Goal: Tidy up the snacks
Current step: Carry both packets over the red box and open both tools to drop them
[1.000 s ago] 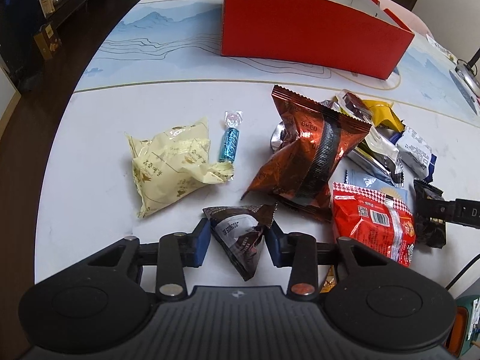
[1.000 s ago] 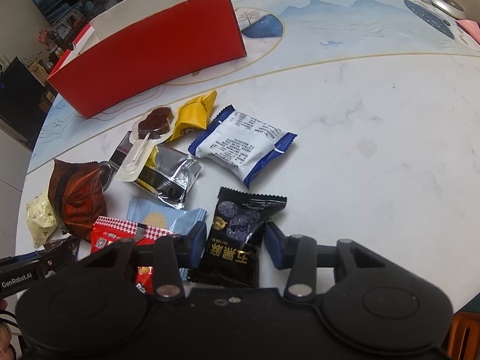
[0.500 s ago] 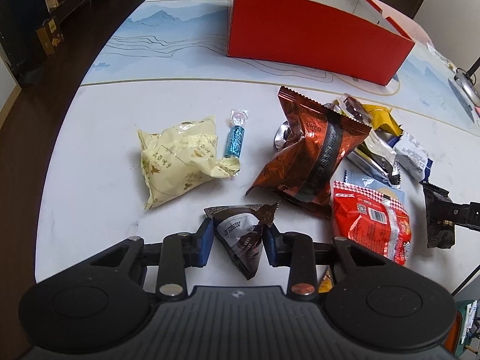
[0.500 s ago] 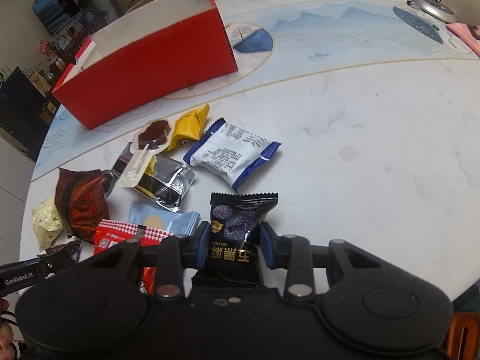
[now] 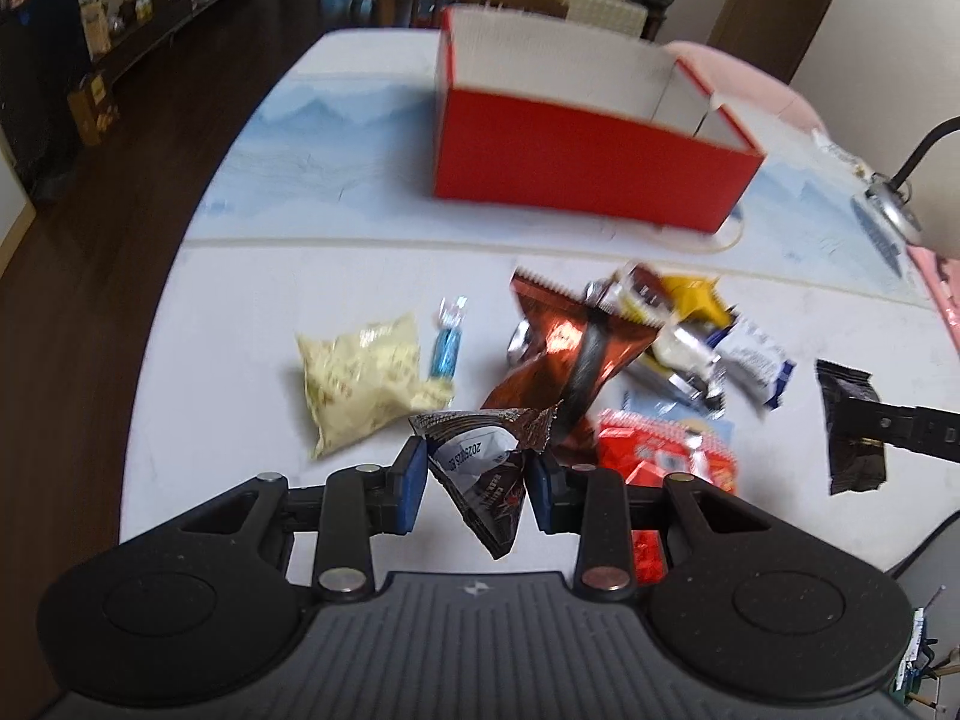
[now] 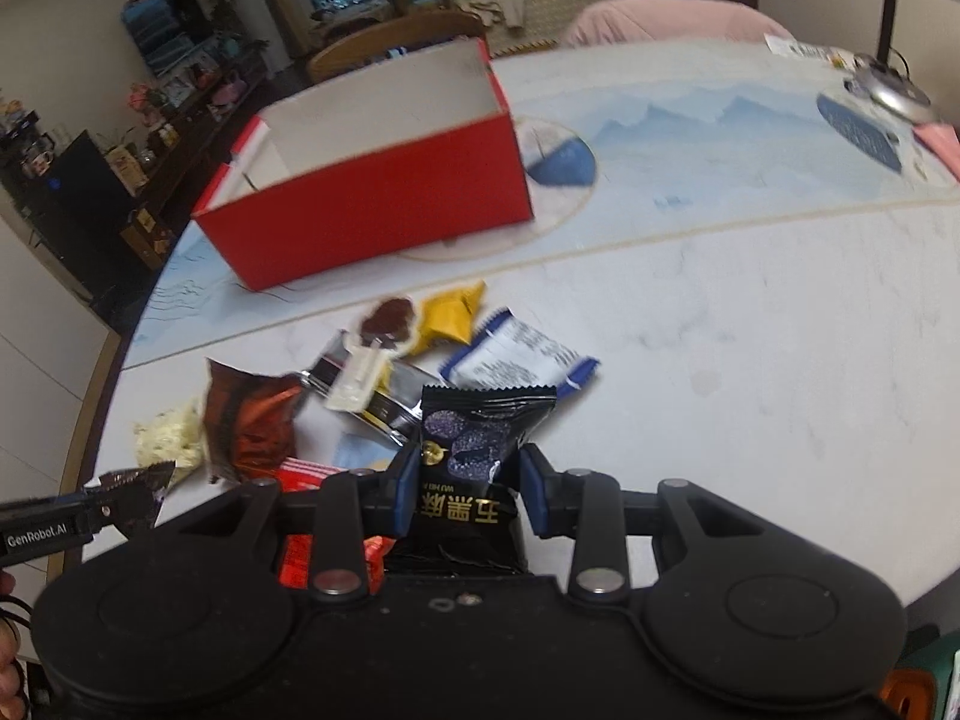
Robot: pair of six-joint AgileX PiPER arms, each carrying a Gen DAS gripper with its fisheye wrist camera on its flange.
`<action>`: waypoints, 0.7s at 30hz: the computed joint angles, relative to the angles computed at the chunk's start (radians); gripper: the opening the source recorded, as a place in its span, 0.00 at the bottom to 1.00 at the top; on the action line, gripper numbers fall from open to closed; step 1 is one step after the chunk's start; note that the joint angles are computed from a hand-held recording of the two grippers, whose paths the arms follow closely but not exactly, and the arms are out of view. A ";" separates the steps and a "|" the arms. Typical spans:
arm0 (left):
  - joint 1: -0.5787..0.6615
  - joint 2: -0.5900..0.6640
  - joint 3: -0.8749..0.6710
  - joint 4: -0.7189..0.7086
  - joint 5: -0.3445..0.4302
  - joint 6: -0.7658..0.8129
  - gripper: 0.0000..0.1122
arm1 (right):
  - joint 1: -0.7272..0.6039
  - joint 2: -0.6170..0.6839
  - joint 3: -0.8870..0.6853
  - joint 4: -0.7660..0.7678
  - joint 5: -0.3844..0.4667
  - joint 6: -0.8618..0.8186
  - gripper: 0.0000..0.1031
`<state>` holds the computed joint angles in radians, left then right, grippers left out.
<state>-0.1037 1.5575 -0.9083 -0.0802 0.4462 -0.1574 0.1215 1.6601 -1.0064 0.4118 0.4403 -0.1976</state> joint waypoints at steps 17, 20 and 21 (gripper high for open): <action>-0.015 0.015 -0.286 0.003 0.131 0.094 0.30 | 0.043 0.049 -0.305 -0.099 0.066 0.031 0.33; -0.013 0.074 -0.396 0.018 0.172 0.095 0.30 | 0.039 0.096 -0.392 -0.100 0.090 0.018 0.33; -0.012 0.096 -0.435 0.024 0.184 0.093 0.30 | 0.038 0.112 -0.421 -0.097 0.098 0.009 0.33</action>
<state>-0.1162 1.6540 -1.3436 -0.0567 0.6301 -0.0646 0.1594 1.7718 -1.4273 0.3143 0.5380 -0.1882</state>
